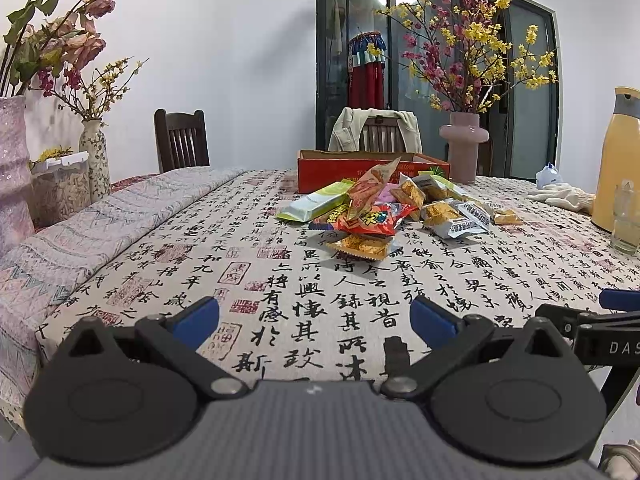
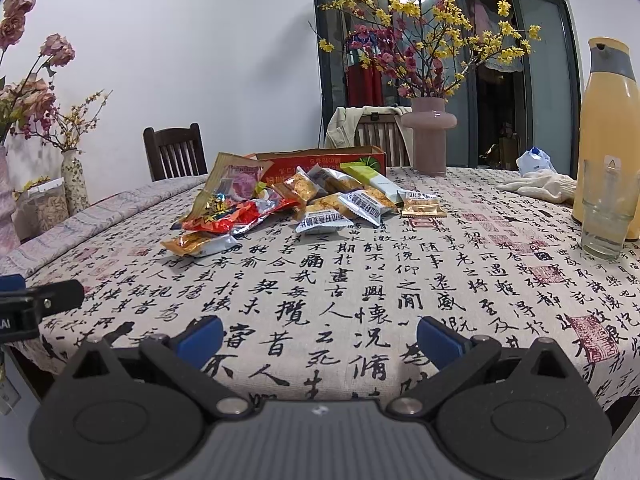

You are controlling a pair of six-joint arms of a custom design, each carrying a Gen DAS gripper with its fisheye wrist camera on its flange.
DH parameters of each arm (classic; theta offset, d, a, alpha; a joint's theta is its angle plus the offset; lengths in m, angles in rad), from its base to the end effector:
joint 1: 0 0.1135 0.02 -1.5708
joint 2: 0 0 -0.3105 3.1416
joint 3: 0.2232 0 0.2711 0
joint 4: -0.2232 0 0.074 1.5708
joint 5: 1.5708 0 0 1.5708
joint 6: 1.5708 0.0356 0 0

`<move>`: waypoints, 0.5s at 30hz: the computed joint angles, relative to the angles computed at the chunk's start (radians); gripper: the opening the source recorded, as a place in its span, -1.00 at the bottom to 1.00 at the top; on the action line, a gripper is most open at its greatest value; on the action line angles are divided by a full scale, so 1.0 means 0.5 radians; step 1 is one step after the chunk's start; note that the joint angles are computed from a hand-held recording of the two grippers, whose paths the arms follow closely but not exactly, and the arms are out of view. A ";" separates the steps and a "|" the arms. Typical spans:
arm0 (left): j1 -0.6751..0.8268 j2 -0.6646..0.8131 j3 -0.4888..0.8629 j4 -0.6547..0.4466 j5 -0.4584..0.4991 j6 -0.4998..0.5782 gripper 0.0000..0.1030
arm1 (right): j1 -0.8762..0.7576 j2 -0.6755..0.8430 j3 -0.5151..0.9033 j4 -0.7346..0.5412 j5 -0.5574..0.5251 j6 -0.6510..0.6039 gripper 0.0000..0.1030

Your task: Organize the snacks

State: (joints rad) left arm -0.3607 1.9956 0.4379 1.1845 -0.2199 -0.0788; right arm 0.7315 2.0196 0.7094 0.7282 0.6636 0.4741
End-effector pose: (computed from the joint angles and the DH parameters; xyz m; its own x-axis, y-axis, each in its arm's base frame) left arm 0.2953 -0.1031 0.0932 -0.3522 0.0508 -0.9345 0.1271 0.9919 0.0060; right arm 0.2871 0.2282 0.0972 -0.4294 0.0979 -0.8978 0.0593 0.9950 0.0801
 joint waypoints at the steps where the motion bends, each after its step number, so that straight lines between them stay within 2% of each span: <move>1: 0.005 0.001 0.004 -0.002 0.005 0.002 1.00 | 0.000 0.000 0.000 0.000 0.000 0.000 1.00; 10: -0.009 0.031 0.011 0.015 -0.003 0.013 1.00 | 0.000 0.011 -0.001 0.009 -0.011 0.008 1.00; 15: 0.024 0.023 0.131 -0.084 -0.023 0.064 1.00 | -0.027 0.000 -0.009 0.053 -0.042 -0.041 1.00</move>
State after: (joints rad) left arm -0.3489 2.0070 0.5033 1.1427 -0.2313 -0.0471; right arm 0.7180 2.0198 0.7047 0.7547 0.6426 0.4534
